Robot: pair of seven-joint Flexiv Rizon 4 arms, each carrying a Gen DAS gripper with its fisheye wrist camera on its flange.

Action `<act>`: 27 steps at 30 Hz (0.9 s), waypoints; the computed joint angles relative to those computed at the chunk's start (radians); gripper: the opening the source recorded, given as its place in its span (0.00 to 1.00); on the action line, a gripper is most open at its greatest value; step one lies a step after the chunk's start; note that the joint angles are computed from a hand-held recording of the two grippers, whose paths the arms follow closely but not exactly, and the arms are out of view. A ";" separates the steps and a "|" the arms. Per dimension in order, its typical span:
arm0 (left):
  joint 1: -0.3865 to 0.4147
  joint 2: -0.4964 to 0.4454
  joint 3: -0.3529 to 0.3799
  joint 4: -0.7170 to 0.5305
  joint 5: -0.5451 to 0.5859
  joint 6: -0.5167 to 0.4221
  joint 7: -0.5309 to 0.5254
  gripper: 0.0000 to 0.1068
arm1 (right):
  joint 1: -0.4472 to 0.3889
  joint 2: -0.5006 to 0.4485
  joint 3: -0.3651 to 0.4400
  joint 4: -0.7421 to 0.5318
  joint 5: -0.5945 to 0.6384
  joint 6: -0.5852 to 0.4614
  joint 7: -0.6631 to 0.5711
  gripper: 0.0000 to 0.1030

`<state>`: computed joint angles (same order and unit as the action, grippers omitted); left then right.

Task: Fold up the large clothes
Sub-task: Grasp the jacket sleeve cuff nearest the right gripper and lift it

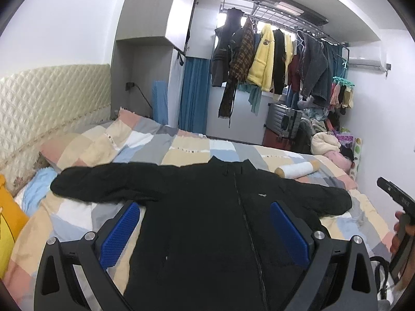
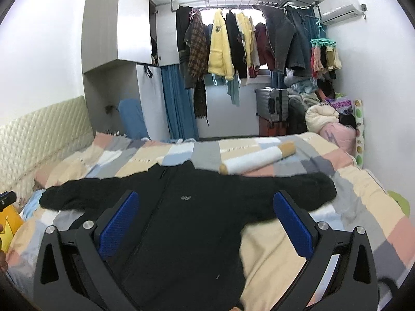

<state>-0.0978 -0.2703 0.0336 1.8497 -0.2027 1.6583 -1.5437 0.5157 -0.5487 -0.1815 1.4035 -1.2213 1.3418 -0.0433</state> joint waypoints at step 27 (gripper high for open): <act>-0.115 -0.367 0.180 -0.290 0.021 -0.168 -0.117 0.95 | -0.292 -0.564 0.000 -0.516 0.947 -0.026 -0.058 0.83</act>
